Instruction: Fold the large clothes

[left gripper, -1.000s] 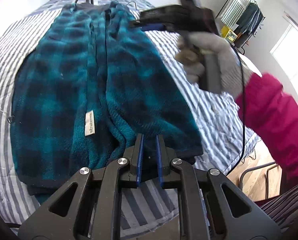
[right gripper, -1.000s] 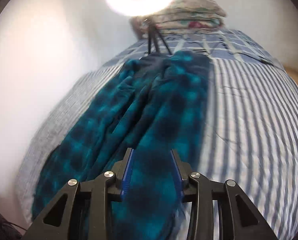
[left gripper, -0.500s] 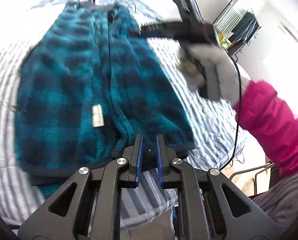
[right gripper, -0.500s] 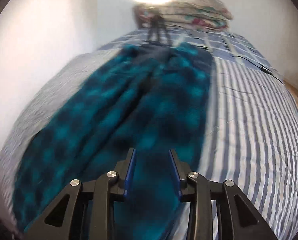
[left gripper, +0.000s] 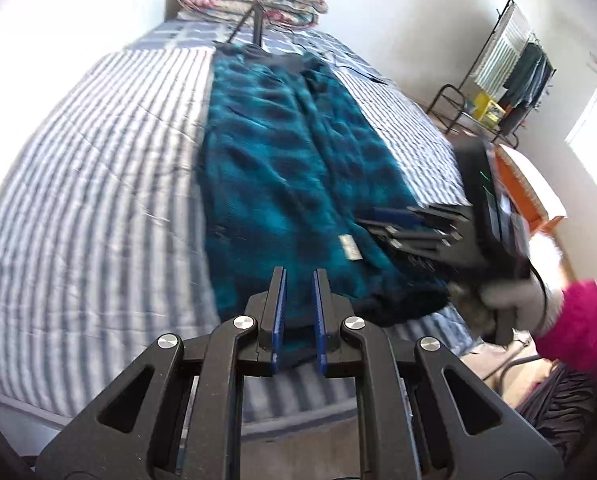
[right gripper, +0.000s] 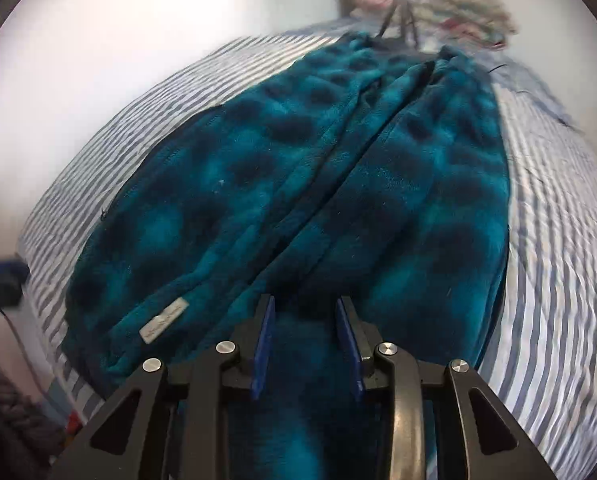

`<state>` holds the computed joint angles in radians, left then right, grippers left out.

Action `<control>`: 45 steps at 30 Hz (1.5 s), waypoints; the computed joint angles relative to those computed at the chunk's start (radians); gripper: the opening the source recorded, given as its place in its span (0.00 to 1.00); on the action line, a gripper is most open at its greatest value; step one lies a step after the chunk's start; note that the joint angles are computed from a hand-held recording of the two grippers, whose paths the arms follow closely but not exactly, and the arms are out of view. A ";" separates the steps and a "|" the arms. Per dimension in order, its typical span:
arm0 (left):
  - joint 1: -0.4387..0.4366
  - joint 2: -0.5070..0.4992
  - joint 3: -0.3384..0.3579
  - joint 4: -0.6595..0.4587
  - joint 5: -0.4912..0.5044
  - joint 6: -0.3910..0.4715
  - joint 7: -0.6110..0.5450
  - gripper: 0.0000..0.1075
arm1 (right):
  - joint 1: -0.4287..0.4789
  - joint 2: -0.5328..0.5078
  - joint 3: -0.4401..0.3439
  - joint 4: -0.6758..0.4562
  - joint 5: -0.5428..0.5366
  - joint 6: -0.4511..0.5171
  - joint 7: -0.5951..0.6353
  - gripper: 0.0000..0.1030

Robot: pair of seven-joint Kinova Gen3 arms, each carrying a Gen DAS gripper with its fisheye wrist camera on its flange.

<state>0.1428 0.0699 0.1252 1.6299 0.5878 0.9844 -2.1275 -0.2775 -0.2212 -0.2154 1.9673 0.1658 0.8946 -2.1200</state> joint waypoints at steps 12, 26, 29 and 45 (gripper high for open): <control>-0.013 0.050 0.015 -0.047 0.048 0.066 0.025 0.09 | 0.123 -0.405 0.012 0.095 -0.215 0.082 -0.085 0.30; 0.062 0.151 0.095 0.034 0.036 -0.040 -0.039 0.11 | 0.049 -0.252 -0.082 0.147 -0.242 0.001 -0.082 0.30; 0.053 0.161 0.082 0.003 0.041 0.020 -0.035 0.12 | 0.011 -0.248 -0.021 0.131 -0.263 0.022 -0.038 0.30; -0.177 0.267 0.001 -0.150 0.214 0.249 0.097 0.67 | 0.129 -0.445 0.222 0.149 -0.298 0.141 0.098 0.62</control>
